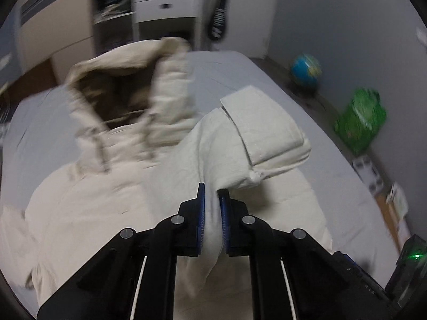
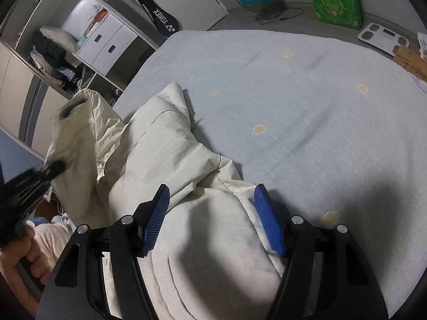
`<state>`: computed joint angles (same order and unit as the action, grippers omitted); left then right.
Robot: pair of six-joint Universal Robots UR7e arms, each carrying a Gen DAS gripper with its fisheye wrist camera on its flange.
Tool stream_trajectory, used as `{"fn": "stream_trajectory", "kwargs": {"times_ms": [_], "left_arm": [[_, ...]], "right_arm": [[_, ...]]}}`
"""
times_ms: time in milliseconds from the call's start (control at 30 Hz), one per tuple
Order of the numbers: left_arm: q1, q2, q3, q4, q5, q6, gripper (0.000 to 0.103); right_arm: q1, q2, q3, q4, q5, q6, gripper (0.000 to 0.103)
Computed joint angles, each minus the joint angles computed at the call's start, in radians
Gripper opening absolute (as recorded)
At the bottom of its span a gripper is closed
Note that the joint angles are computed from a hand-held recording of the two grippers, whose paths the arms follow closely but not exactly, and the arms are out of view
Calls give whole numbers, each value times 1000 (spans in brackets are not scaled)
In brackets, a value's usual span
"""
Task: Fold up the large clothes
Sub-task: 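Fold the held sleeve across the coat front and open the left gripper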
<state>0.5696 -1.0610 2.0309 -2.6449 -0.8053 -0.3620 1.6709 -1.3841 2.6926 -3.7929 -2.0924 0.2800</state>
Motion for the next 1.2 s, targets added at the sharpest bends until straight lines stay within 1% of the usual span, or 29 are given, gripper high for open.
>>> {"fn": "stream_trajectory", "kwargs": {"times_ms": [133,233,300,400,467,567,600,667,700,733,767,867,933,1067,1200], "left_arm": [[32,-134,89,10,28,-78,11],[52,-206,137,25,42,-137,11],[66,-240,166,29,48,-164,11],[99,-279,189,72,36,-201,11],[131,-295,197,124,20,-228,15],[158,-308,214,184,-5,-254,19],[166,-315,220,200,-17,-254,22],[173,-336,243,225,-21,-273,35],[166,-354,258,250,7,-301,57],[160,-378,277,256,30,-313,70],[155,-394,293,248,43,-316,71],[170,-471,324,266,19,-297,72],[171,-536,341,311,30,-304,73],[186,-634,352,330,9,-309,73],[186,-715,353,383,36,-349,84]], "right_arm": [[11,4,-5,3,-18,-10,63],[29,18,-15,5,-46,-22,63],[41,30,-18,-1,-64,-27,63],[62,42,-28,2,-94,-37,63],[79,56,-37,2,-114,-49,63],[101,71,-49,13,-129,-78,63],[105,74,-51,19,-130,-85,65],[118,84,-59,26,-145,-99,66],[125,91,-62,26,-154,-103,66],[129,95,-64,28,-161,-105,66],[135,100,-66,30,-169,-106,66],[149,111,-72,36,-189,-118,66],[167,122,-78,41,-208,-129,66],[200,137,-92,66,-240,-147,66],[236,149,-102,102,-266,-163,66]]}}
